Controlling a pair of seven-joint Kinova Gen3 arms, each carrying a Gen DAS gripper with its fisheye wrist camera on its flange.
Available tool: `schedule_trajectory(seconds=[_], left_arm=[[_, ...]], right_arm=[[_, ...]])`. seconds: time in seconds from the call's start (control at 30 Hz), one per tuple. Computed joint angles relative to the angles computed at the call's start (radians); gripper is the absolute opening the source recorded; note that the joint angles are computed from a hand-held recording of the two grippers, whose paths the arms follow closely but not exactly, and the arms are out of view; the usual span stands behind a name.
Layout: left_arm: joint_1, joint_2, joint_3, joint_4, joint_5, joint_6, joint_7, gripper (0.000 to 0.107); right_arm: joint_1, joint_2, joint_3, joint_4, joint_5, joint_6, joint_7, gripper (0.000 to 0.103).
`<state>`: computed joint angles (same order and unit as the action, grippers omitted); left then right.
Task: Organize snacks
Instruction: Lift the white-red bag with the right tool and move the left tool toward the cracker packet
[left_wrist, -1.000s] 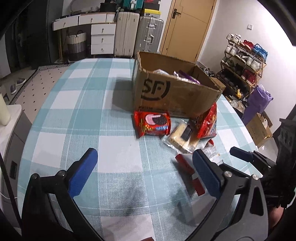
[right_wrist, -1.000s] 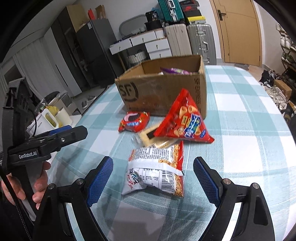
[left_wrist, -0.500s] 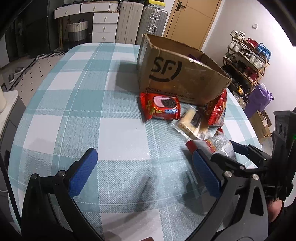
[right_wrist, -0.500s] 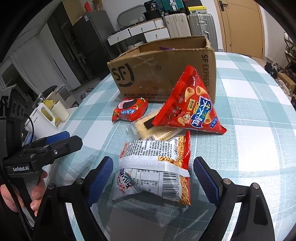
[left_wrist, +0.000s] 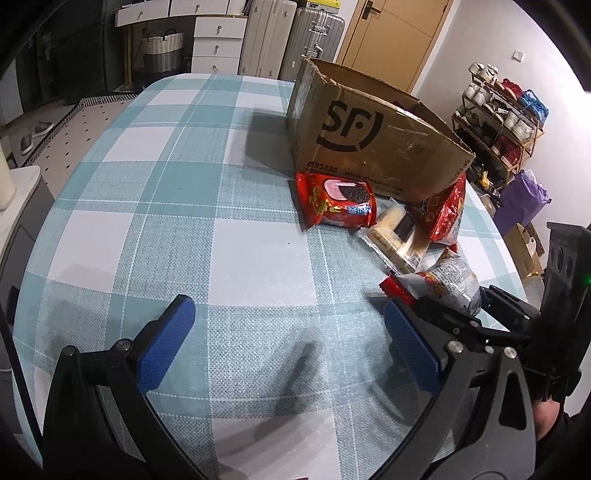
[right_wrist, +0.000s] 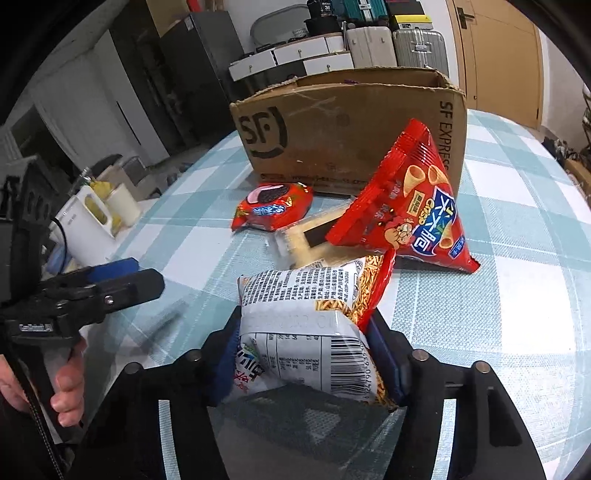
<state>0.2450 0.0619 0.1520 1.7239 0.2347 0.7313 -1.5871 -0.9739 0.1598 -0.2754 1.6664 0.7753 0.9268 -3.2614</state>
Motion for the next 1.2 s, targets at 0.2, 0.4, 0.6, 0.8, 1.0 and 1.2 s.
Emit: schedule_trajectory(seconds=[0.2, 0.4, 0.6, 0.8, 1.0, 1.2], left_arm=[[0.020, -0.001, 0.007, -0.014, -0.039, 0.013, 0.048, 0.102], [0.042, 0.007, 0.017, -0.041, -0.073, 0.028, 0.074, 0.102], [0.077, 0.043, 0.031, -0.086, -0.113, 0.060, 0.111, 0.102], [0.121, 0.082, 0.046, -0.128, -0.142, 0.071, 0.115, 0.102], [0.175, 0.139, 0.054, -0.190, -0.184, 0.097, 0.123, 0.102], [0.214, 0.196, 0.055, -0.260, -0.204, 0.129, 0.124, 0.101]], right_arm=[[0.002, -0.037, -0.011, 0.049, 0.031, -0.030, -0.075, 0.062], [0.005, -0.077, -0.047, 0.094, 0.077, -0.022, -0.163, 0.062], [0.009, -0.123, -0.096, 0.136, 0.115, 0.025, -0.242, 0.062], [0.027, -0.170, -0.148, 0.182, 0.130, 0.063, -0.308, 0.062], [0.036, -0.205, -0.196, 0.208, 0.130, 0.128, -0.353, 0.062], [0.059, -0.240, -0.236, 0.244, 0.124, 0.146, -0.404, 0.062]])
